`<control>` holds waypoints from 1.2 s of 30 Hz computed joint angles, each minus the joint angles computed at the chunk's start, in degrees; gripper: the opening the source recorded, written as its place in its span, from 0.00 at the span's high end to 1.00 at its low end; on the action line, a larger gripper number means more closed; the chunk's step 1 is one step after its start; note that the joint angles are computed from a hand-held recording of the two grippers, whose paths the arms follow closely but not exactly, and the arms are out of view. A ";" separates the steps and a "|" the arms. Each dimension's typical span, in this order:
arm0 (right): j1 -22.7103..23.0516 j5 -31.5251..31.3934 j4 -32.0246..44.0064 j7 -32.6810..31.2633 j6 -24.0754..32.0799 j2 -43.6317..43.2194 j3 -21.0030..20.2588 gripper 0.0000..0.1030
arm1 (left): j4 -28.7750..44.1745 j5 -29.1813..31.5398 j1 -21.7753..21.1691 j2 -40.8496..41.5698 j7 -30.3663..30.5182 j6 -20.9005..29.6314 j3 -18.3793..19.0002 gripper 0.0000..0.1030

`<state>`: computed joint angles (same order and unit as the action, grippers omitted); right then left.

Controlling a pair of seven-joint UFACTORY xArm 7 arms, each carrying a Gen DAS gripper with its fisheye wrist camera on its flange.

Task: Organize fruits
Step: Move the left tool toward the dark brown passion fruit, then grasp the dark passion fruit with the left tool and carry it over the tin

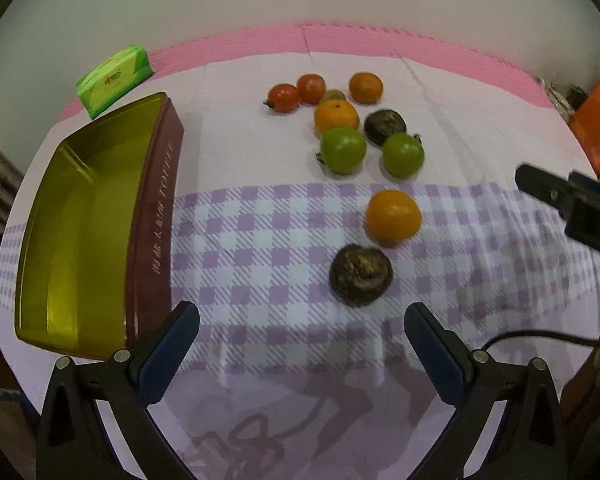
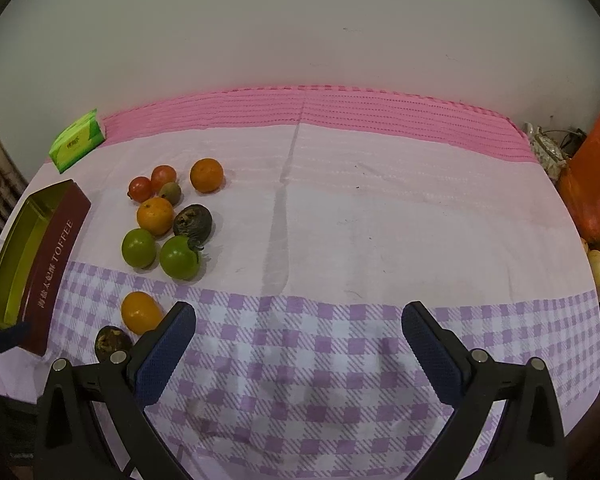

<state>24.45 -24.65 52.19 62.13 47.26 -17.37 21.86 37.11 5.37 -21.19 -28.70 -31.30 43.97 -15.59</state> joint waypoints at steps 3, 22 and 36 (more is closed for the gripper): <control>0.04 0.30 -0.19 -0.36 -0.29 -0.19 -0.20 0.00 | 0.55 -1.10 -0.77 1.21 1.15 -0.85 0.47 0.16; -0.50 1.03 -0.91 -0.19 -1.34 -0.58 -0.32 0.00 | 6.12 0.10 -1.24 11.67 3.49 -4.42 1.07 0.60; 0.15 1.64 -0.82 -0.78 -1.32 0.93 -0.32 0.00 | 3.88 -0.34 -0.56 4.08 4.40 -1.44 2.54 0.61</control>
<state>24.60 -23.01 51.37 61.35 45.93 -16.44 21.54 40.99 5.03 -21.75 -24.62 -26.91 42.53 -13.05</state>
